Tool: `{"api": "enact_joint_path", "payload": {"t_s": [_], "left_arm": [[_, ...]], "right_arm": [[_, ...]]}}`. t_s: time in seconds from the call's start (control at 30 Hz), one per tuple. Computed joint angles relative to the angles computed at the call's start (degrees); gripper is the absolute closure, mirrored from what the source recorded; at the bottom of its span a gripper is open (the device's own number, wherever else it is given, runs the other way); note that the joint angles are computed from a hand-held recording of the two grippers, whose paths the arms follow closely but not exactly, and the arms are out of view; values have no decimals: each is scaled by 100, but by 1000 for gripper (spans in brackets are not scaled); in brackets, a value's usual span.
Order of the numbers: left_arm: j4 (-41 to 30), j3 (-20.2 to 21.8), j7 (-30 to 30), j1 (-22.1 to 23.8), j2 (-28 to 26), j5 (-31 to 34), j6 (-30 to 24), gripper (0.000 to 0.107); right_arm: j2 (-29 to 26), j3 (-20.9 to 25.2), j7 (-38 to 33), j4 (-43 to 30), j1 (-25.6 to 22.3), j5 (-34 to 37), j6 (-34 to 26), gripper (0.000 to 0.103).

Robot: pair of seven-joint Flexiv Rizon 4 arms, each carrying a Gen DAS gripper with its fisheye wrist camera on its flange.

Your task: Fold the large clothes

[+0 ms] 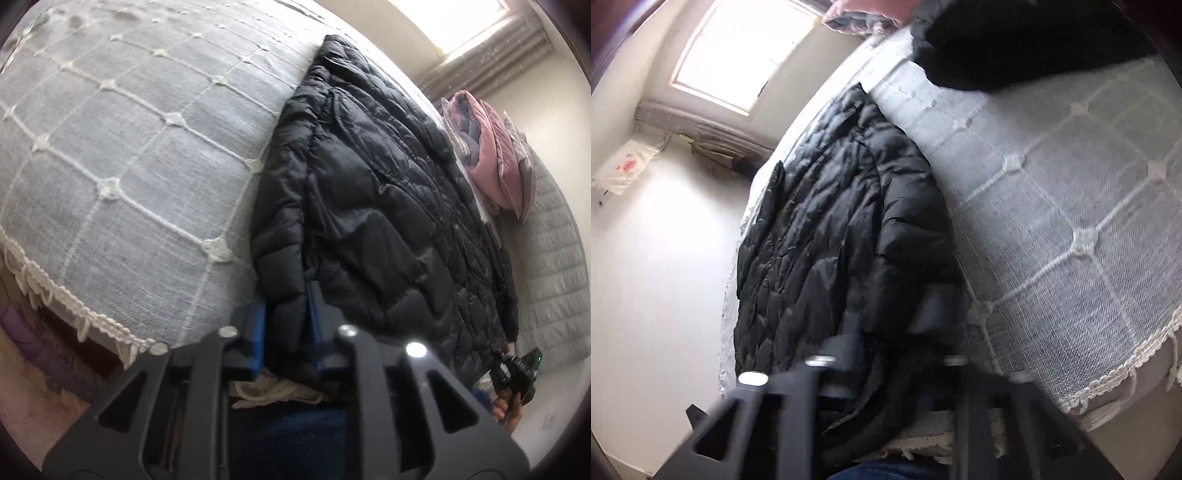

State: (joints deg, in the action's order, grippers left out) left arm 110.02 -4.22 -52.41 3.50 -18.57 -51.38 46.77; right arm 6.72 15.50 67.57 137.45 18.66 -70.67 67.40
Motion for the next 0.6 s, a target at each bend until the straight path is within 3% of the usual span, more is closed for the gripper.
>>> {"api": "enact_joint_path", "payload": {"t_s": [0.1,0.3,0.43,0.6], "left_arm": [[41,-11,-54,19,52,-219,17,97],[229,22,105,-75,489,-669,226,100],[351,92,391,-223,885,-1008,455,101],[366,300,610,-257,1407,-1490,-107,101]], "right_arm": [[22,75,-192,-81,78,187,-229,96],[321,15,639,-287,-62,-1121,-235,99],[483,178,27,-545,63,-928,-623,99],[715,385,-308,-777,165,-859,-1014,99]]}}
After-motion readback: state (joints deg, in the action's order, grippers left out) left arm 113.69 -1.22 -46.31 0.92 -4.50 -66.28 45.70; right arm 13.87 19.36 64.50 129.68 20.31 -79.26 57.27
